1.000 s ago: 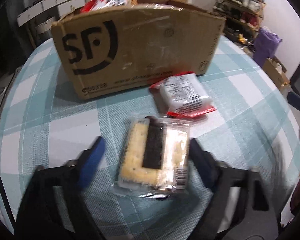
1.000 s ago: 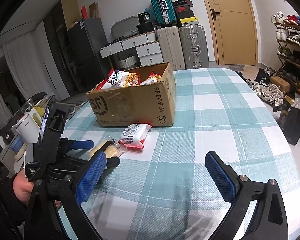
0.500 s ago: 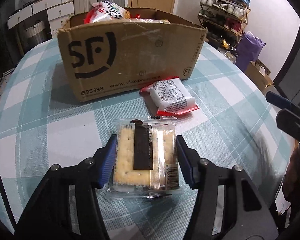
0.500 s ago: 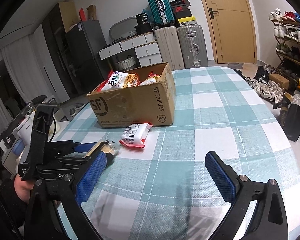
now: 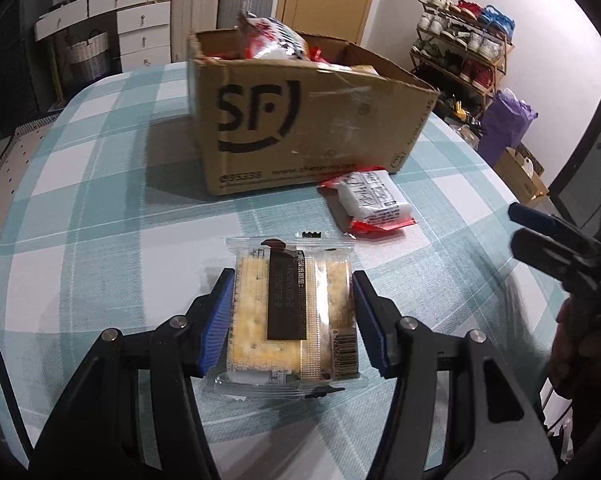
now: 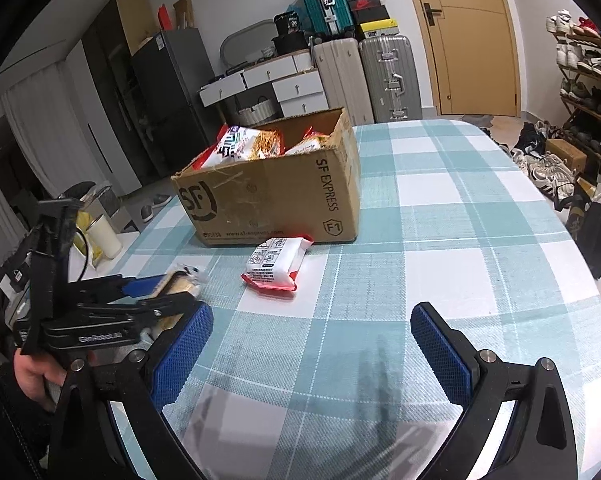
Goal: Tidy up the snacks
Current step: 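Grasp the white-and-red wafer pack with the right tool while the left tool holds the cracker pack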
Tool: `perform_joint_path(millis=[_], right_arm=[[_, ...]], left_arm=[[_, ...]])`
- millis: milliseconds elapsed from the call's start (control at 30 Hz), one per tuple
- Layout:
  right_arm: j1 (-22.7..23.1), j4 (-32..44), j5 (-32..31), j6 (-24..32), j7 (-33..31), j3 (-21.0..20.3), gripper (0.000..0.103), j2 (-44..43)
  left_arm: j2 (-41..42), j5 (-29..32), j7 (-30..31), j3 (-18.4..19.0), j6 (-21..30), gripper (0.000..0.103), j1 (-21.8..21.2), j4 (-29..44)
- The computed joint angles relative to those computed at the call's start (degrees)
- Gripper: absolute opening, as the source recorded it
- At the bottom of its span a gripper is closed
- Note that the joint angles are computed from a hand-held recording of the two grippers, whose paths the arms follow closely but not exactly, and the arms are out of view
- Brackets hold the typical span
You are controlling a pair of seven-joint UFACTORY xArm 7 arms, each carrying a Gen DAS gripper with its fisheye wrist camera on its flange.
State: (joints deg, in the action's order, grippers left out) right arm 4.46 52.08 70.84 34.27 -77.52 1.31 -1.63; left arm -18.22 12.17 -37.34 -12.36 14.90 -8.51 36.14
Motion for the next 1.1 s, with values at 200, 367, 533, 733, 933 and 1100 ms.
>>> perform_joint_path(millis=[200, 367, 533, 733, 933, 1100], right_arm=[[0.6, 4.3, -4.3, 0.2, 4.6, 1.8, 0.101, 4.8], [0.9, 7.9, -6.8, -0.6, 6.9, 3.8, 0.101, 8.3], [1.6, 11.4, -10.7, -2.9, 9.6, 5.9, 0.101, 11.7], [2.6, 14.9, -18.0, -6.4, 13.4, 8.1, 0.101, 15.4], [2.4, 18.3, -23.9, -6.2, 19.3, 10.0, 0.101, 18.7], [3.0, 19.3, -28.5, -9.0, 23.6, 11.0, 0.101, 20.7]], left_arm=[[-5.9, -2.5, 0.8, 1.8, -0.2, 0.054, -0.4, -4.4], [-10.6, -4.5, 1.2, 2.0, 0.4, 0.054, 0.4, -7.4], [-14.3, -5.7, 1.6, 2.2, 1.0, 0.054, 1.2, -9.7], [-19.1, -6.6, 2.2, 2.6, 3.2, 0.054, 2.2, -12.1], [-23.6, -7.5, 2.4, 3.0, 4.8, 0.054, 2.9, -14.3], [-26.3, -8.2, 2.7, 3.4, 5.9, 0.054, 3.1, -15.7]])
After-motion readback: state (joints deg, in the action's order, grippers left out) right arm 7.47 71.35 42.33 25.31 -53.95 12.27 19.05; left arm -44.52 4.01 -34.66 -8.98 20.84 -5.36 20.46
